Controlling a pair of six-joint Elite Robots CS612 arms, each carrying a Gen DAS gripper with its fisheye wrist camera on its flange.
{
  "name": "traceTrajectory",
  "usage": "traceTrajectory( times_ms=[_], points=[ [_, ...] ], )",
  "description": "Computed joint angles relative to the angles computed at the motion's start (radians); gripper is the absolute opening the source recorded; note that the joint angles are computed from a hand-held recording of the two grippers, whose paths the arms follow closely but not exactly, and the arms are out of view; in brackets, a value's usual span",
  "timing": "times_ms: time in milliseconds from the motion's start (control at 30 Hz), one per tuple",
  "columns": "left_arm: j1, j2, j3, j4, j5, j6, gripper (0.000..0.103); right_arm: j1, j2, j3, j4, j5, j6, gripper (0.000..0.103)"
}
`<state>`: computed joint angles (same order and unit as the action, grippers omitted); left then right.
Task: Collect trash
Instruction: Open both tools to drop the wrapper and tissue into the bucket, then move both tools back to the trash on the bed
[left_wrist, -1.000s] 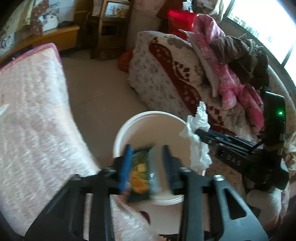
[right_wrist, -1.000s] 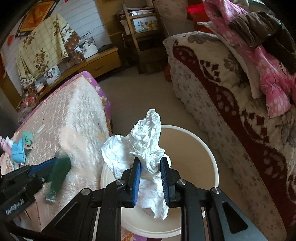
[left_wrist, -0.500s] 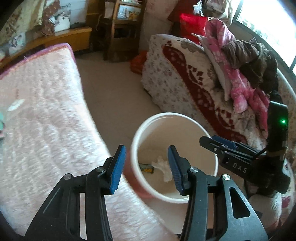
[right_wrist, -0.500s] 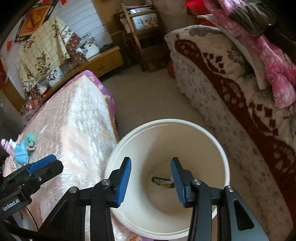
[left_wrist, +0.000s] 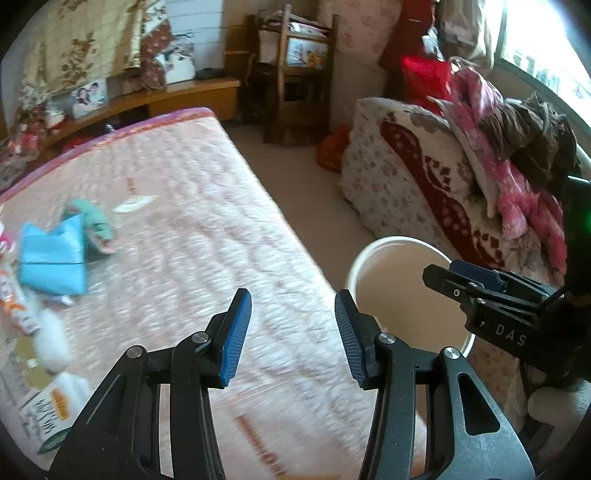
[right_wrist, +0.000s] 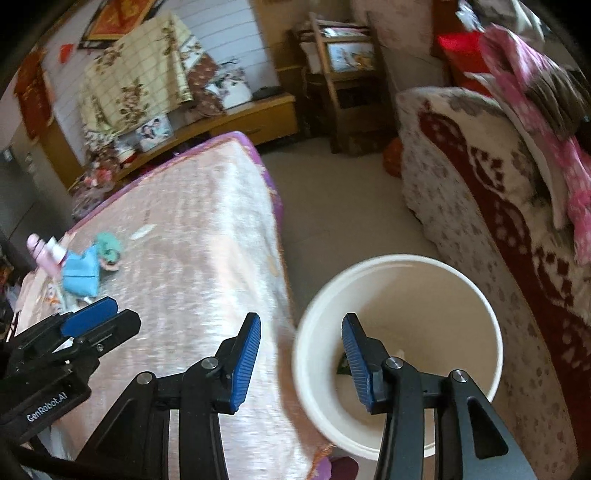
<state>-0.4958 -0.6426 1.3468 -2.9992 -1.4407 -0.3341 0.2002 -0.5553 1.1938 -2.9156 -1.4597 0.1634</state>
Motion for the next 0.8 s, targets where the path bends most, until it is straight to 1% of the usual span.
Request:
traceTrajectory(
  times_ms=[67, 167, 300, 467, 533, 600, 733, 800],
  points=[
    [0.005, -0.017, 0.032, -0.022, 0.020, -0.005, 0.045, 0.013, 0.000, -0.011, 0.006, -0.007, -0.010, 0.044],
    [0.016, -0.047, 0.085, -0.051, 0.040, -0.014, 0.045, 0.030, 0.001, -0.022, 0.015, 0.000, -0.018, 0.044],
    [0.037, -0.083, 0.149, -0.082, 0.049, -0.033, 0.045, 0.051, 0.005, -0.038, 0.033, 0.014, -0.032, 0.044],
    [0.069, -0.125, 0.221, -0.108, 0.084, -0.040, 0.045, 0.082, 0.020, -0.073, 0.076, 0.069, -0.057, 0.045],
    [0.086, -0.138, 0.244, -0.111, 0.108, -0.050, 0.045, 0.095, 0.030, -0.092, 0.094, 0.079, -0.070, 0.045],
    [0.112, -0.148, 0.264, -0.110, 0.119, -0.068, 0.045, 0.108, 0.038, -0.108, 0.111, 0.090, -0.084, 0.045],
    [0.164, -0.154, 0.287, -0.111, 0.096, -0.120, 0.045, 0.131, 0.060, -0.148, 0.149, 0.111, -0.110, 0.045],
    [0.188, -0.151, 0.294, -0.126, 0.067, -0.131, 0.045, 0.140, 0.072, -0.172, 0.168, 0.119, -0.118, 0.045]
  ],
)
